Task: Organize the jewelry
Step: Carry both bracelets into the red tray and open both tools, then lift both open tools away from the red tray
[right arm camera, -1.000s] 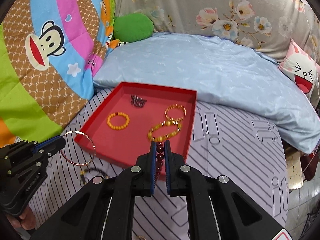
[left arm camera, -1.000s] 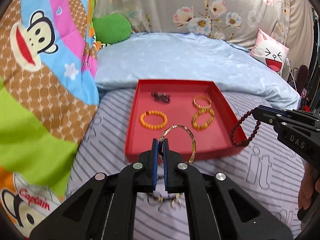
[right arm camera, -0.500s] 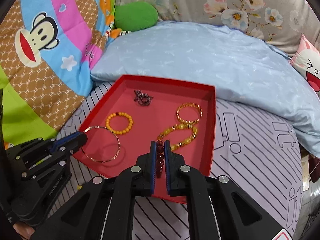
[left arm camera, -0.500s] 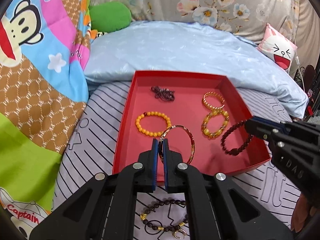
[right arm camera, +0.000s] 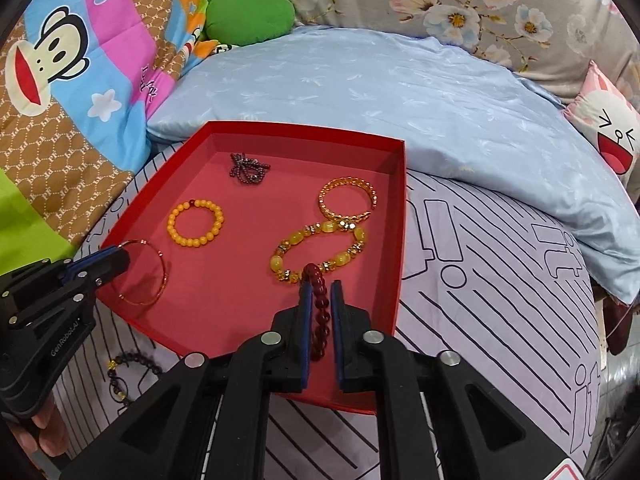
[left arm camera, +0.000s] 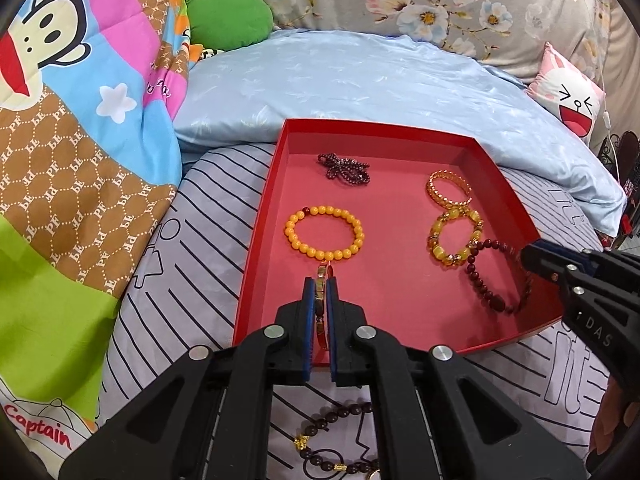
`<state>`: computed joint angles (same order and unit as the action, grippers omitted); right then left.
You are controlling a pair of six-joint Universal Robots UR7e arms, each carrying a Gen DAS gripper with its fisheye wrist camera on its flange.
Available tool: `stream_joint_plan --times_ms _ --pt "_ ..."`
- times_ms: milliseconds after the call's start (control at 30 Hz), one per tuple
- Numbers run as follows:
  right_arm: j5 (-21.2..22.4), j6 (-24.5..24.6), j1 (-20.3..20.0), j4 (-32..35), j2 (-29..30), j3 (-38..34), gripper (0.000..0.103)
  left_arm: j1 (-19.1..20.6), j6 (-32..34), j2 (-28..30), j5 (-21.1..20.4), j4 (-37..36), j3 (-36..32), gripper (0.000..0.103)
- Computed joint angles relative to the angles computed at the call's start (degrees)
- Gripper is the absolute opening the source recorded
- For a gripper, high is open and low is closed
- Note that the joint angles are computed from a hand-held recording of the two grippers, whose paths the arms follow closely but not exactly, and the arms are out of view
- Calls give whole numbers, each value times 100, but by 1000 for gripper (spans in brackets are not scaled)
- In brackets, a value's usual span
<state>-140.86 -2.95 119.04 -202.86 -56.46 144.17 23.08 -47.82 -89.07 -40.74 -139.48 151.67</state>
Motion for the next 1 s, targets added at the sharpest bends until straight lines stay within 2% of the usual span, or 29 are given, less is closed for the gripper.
stream_joint_plan --times_ms 100,167,267,400,533,1000 --pt "17 13 -5 -83 -39 40 29 28 1 -8 -12 -40 41 18" --pt "16 -18 16 -168 -34 56 30 11 -10 11 9 -95 74 33" --pt "37 -5 63 -201 -39 68 34 -34 -9 22 21 -152 93 42" --pt "19 3 117 -261 19 88 36 -100 -77 -60 27 -136 126 48" --pt "7 8 129 -334 60 134 36 -215 -253 -375 28 13 227 57" --pt "63 157 176 -371 10 292 36 -415 -1059 -1618 37 1259 385 59"
